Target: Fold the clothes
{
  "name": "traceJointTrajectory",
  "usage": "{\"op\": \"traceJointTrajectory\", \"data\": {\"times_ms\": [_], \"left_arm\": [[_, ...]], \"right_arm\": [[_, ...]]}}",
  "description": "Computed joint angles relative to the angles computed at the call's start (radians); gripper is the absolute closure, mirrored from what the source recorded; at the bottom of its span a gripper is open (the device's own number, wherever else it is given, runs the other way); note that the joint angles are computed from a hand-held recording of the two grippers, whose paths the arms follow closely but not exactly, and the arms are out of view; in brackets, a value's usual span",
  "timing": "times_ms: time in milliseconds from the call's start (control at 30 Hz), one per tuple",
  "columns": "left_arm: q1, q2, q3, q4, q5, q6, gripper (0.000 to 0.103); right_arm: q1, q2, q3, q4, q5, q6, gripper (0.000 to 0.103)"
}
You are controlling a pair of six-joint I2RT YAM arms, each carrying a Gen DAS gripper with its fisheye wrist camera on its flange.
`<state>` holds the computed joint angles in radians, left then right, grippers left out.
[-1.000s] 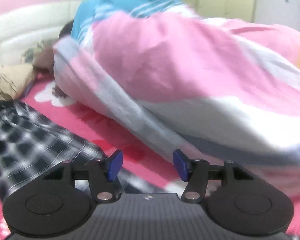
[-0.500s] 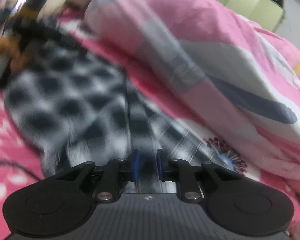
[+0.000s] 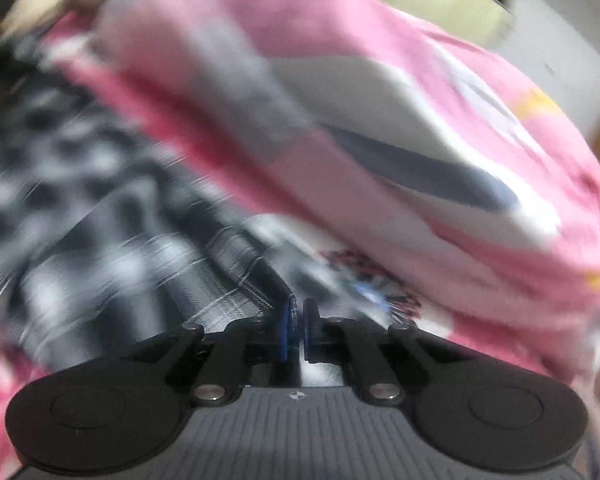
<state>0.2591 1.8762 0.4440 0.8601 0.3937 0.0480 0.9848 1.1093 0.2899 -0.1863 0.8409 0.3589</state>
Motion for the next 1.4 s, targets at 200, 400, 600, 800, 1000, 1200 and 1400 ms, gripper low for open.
{"op": "traceJointTrajectory", "data": {"times_ms": [200,400,600,800,1000,1200,1400], "left_arm": [[0.002,0.005,0.004,0.000,0.003,-0.002,0.052],[0.002,0.009,0.005,0.002,0.005,-0.003,0.052],[0.001,0.015,0.012,-0.002,0.005,-0.007,0.052],[0.006,0.017,0.015,-0.002,0.015,-0.013,0.052],[0.020,0.027,0.022,0.002,0.044,-0.034,0.052],[0.024,0.031,0.024,0.007,0.056,-0.047,0.052],[0.031,0.030,0.026,0.001,0.064,-0.056,0.052]], "right_arm": [[-0.089,-0.223,-0.053,-0.048,-0.136,0.084,0.091],[0.237,-0.152,0.000,-0.295,0.096,0.295,0.072],[0.327,0.322,0.073,-0.265,0.174,0.330,0.086],[0.253,0.165,0.018,-0.261,0.240,0.260,0.102],[-0.223,-0.293,-0.142,0.071,-0.061,-0.234,0.103],[-0.580,0.017,-0.153,0.500,-0.379,-0.358,0.103],[-0.632,0.185,-0.138,0.636,-0.418,-0.350,0.103]]}}
